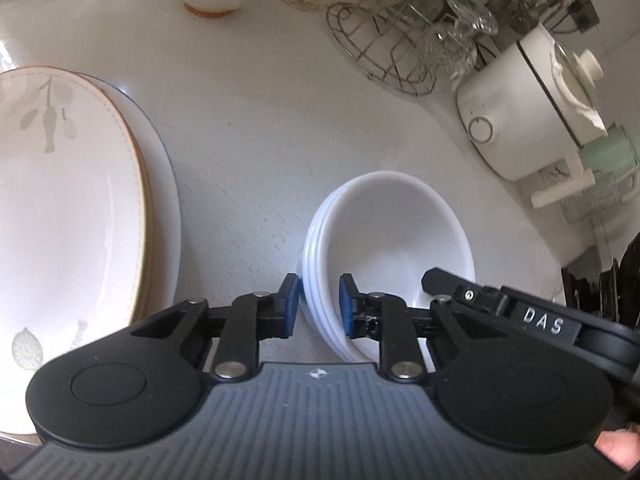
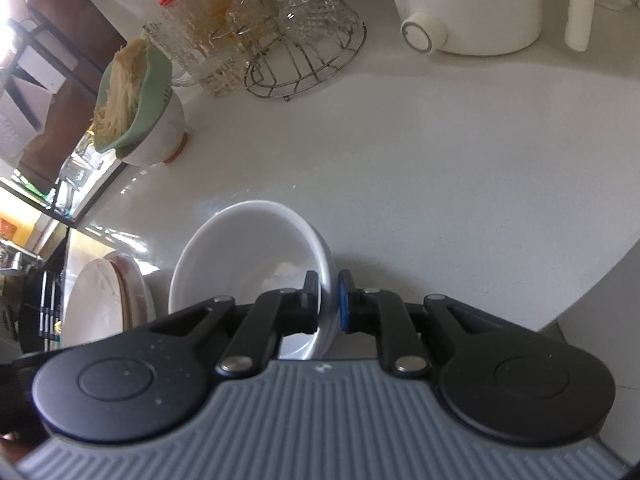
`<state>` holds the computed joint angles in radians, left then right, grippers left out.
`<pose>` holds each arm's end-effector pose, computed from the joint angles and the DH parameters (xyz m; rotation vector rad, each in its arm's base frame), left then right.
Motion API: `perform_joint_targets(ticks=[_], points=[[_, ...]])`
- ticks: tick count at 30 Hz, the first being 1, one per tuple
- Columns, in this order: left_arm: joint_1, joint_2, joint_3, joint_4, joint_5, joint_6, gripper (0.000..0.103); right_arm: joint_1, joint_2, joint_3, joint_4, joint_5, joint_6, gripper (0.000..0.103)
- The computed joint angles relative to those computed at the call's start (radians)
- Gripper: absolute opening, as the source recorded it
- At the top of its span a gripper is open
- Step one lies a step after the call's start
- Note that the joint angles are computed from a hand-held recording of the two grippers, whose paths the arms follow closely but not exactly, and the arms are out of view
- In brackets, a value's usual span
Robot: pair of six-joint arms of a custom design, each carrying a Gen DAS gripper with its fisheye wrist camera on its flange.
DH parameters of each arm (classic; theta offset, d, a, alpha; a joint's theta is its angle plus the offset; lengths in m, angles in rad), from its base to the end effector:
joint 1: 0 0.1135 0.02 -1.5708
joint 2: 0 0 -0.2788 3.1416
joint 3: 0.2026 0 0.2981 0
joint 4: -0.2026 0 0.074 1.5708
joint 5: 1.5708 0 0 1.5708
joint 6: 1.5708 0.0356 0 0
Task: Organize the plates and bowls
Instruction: 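Close both grippers on the rim of the nested bowl stack, then lift the bowl stack and lower it onto the plate stack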
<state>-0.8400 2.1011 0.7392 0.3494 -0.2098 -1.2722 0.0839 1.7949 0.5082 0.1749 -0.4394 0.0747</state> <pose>0.2311 -0.2467 -0.0115 -0.6440 2.5621 -0.5220 0.2662 0.0376 0.0266 -0.1504 2.6495 0.6390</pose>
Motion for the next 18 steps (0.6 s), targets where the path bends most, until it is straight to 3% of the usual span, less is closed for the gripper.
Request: perform_joint_targets(ticks=[7, 12, 18], points=[[-0.005, -0.090, -0.054, -0.021, 0.006, 0.030, 0.024, 0.000, -0.115, -0.046, -0.059, -0.011, 0.006, 0.014], [-0.035, -0.243, -0.114, -0.122, -0.003, 0.062, 0.024, 0.019, -0.303, -0.118, -0.133, -0.002, 0.050, 0.013], [-0.062, -0.482, -0.244, -0.190, 0.001, -0.019, 0.024, 0.064, -0.574, -0.179, -0.279, 0.009, 0.117, 0.013]])
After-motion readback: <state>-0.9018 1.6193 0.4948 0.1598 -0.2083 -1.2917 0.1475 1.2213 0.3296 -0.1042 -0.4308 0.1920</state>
